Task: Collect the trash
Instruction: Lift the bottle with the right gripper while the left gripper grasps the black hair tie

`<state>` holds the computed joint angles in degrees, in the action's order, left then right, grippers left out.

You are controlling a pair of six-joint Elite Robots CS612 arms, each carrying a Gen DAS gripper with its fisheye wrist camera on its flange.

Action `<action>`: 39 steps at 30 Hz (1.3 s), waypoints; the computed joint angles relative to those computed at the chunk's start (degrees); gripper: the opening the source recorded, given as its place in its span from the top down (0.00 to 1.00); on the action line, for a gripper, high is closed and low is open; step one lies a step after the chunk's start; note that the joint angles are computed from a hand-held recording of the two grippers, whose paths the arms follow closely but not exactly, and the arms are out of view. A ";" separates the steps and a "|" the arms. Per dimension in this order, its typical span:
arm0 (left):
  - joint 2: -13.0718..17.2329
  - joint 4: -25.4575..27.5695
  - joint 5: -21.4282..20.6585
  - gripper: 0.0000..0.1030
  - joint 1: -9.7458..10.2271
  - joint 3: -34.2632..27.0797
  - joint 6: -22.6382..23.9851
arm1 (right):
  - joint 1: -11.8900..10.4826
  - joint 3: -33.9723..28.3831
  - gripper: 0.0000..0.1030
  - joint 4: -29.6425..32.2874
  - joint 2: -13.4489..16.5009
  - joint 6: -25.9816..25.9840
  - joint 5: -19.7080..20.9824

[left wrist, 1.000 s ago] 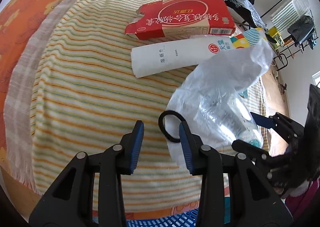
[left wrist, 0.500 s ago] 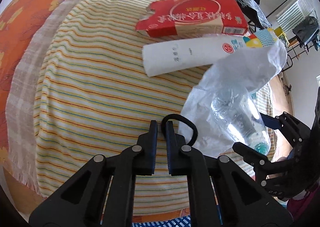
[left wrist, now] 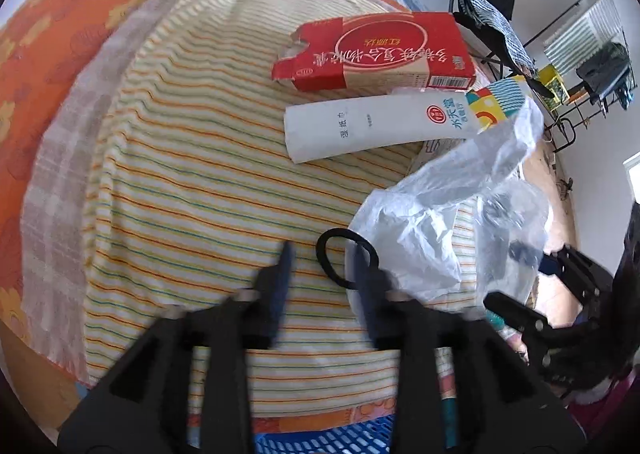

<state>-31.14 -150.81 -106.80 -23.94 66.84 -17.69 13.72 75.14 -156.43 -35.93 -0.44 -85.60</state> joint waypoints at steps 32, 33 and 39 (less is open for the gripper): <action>0.81 2.24 7.20 0.94 0.00 -1.71 1.36 | 0.10 0.59 0.40 1.01 0.01 -0.90 -2.00; 0.30 1.17 7.02 0.94 0.13 -0.71 1.31 | 0.12 0.84 0.40 0.69 -0.15 -0.95 -2.14; -2.22 -3.89 6.71 0.94 0.41 3.39 2.34 | 0.19 3.32 0.41 -2.12 -1.69 -0.55 -1.72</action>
